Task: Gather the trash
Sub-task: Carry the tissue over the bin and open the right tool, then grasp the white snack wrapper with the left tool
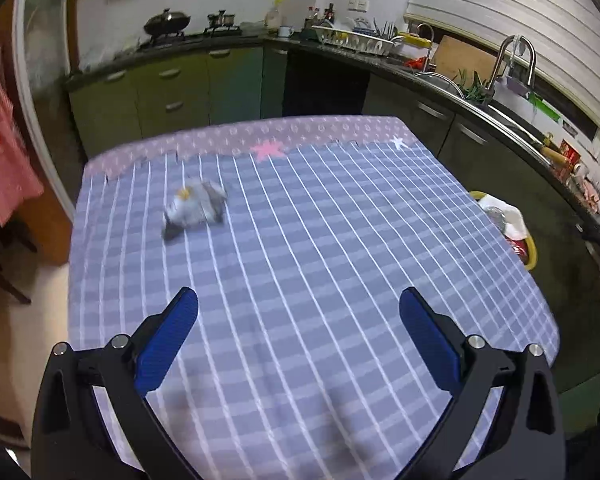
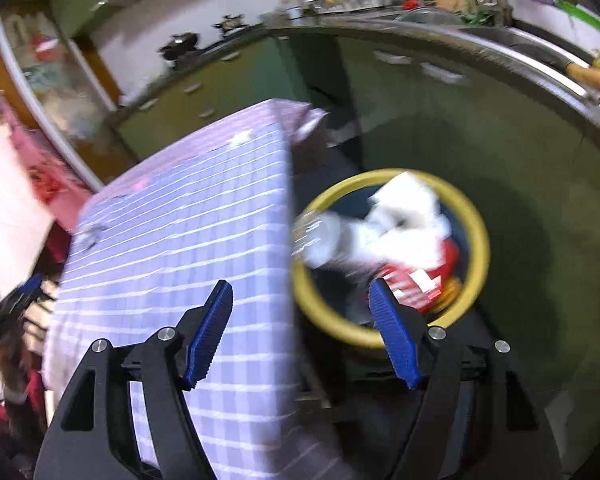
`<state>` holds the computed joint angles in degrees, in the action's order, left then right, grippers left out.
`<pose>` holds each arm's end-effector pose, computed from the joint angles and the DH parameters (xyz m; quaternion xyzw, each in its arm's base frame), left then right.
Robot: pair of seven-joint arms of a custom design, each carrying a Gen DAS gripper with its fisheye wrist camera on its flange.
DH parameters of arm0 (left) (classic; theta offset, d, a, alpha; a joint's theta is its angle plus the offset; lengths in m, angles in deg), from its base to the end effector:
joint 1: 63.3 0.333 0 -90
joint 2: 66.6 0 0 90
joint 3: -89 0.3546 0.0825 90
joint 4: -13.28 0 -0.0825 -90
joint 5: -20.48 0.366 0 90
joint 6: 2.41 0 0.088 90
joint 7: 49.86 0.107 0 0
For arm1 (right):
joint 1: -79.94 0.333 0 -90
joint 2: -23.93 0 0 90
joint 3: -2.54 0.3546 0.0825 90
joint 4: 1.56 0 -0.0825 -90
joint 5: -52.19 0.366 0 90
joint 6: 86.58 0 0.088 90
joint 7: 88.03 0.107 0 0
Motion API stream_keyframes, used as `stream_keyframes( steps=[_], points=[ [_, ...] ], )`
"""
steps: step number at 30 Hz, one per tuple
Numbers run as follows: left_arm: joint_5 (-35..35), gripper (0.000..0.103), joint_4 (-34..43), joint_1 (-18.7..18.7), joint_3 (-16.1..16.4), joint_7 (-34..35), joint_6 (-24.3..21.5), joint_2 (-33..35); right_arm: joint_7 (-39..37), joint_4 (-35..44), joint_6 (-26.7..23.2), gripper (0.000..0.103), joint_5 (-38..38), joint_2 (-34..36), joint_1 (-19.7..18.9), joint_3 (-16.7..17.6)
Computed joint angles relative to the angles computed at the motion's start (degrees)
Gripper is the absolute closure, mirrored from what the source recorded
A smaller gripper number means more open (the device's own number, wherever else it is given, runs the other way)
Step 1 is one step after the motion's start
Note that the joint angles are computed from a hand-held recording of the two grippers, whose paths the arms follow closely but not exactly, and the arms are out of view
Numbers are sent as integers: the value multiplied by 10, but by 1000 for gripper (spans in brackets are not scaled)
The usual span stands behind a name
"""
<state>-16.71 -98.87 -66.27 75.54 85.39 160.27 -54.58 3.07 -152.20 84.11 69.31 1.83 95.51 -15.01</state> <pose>0.6183 -0.1382 0.4895 -0.4746 0.7965 -0.3395 0.1586 0.4181 -0.0448 0.4962 -0.5330 0.7643 -0.1500 0.3306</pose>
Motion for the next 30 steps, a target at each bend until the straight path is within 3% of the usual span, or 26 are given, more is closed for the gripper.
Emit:
stream_keyframes(
  steps=[2, 5, 7, 10, 12, 17, 27, 30],
  points=[
    [43, 7, 39, -6, 12, -5, -6, 27, -17, -10, 15, 33, 29, -5, 42, -22],
    [140, 7, 124, -24, 47, -69, -26, 89, -30, -17, 37, 32, 62, 0, 98, -45],
    [174, 7, 200, -24, 56, -106, -67, 141, -31, -18, 43, 32, 73, 5, 118, -52],
    [227, 7, 310, -39, 89, -214, -142, 213, -51, -9, 48, 32, 102, 17, 163, -87],
    [225, 7, 364, -23, 73, -247, -190, 246, -77, -7, 53, 32, 126, 21, 194, -115],
    [249, 7, 424, -18, 58, -273, -216, 289, -126, 8, 47, 32, 173, 30, 231, -141],
    [283, 7, 504, -29, 58, -304, -264, 344, -194, 24, 30, 29, 249, 38, 204, -105],
    [282, 15, 504, -27, 54, -309, -267, 344, -215, 29, 23, 29, 274, 44, 192, -94]
  ],
)
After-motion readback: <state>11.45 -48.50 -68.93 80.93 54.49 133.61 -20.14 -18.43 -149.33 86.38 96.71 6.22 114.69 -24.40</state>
